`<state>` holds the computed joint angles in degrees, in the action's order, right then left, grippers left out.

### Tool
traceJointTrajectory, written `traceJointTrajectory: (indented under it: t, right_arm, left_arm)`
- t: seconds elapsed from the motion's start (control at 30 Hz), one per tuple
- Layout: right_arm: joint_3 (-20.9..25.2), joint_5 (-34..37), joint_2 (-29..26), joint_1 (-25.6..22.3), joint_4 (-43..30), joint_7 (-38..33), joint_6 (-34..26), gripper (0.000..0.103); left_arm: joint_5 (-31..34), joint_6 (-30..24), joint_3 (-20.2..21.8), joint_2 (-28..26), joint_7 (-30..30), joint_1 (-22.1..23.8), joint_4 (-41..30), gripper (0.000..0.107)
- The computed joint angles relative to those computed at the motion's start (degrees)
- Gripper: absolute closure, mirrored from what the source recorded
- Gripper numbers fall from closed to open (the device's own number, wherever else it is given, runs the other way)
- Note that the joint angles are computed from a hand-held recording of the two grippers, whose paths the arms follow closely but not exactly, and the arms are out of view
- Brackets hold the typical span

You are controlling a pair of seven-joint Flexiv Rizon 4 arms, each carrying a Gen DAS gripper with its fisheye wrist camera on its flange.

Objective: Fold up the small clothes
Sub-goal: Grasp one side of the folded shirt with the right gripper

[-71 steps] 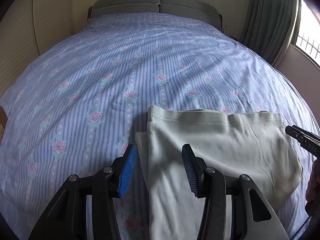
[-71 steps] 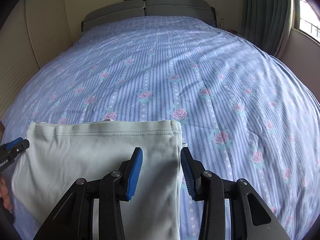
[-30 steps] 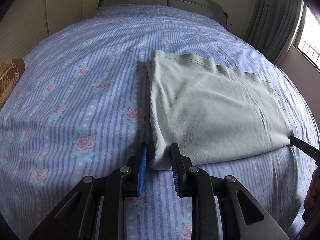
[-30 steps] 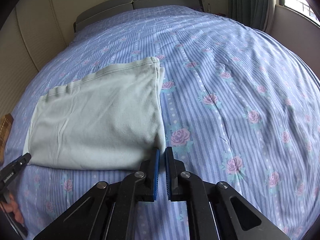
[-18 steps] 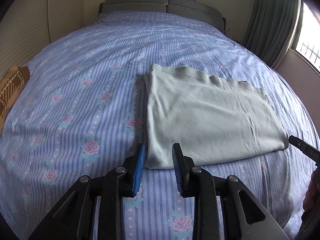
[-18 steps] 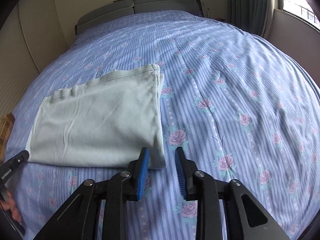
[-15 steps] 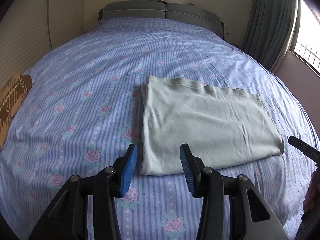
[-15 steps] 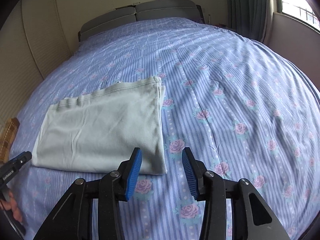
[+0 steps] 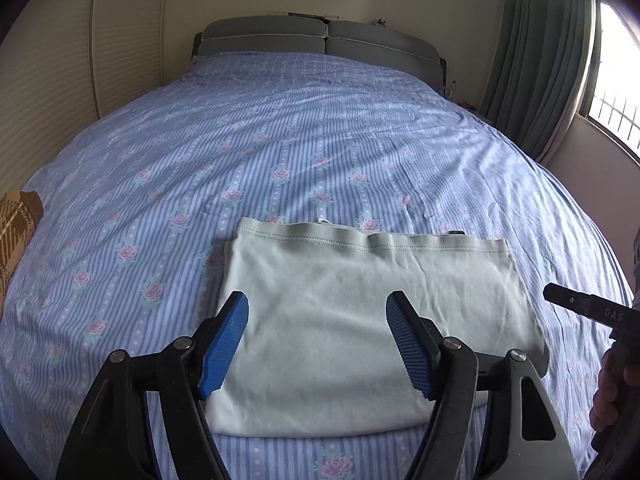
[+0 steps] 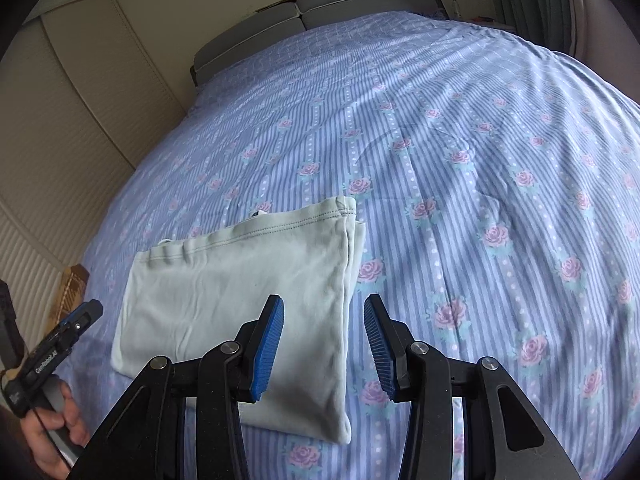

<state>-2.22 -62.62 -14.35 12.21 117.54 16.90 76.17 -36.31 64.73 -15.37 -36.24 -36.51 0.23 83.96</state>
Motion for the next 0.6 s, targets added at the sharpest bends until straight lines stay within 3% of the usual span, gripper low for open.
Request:
traceJointTrajectory:
  t: [0.2, 0.6]
  right_arm:
    - [-1.63, 3.24, -3.22, -1.1, -0.85, -3.34, 5.24, 0.06]
    - [-3.51, 18.69, -8.93, 1.57, -4.28, -17.96, 9.17, 0.06]
  left_arm:
    - [2.89, 0.18, 1.05, -2.59, -2.46, -2.03, -3.0, 0.036]
    - [6.32, -1.73, 1.27, -5.53, -6.02, -2.52, -7.02, 0.036]
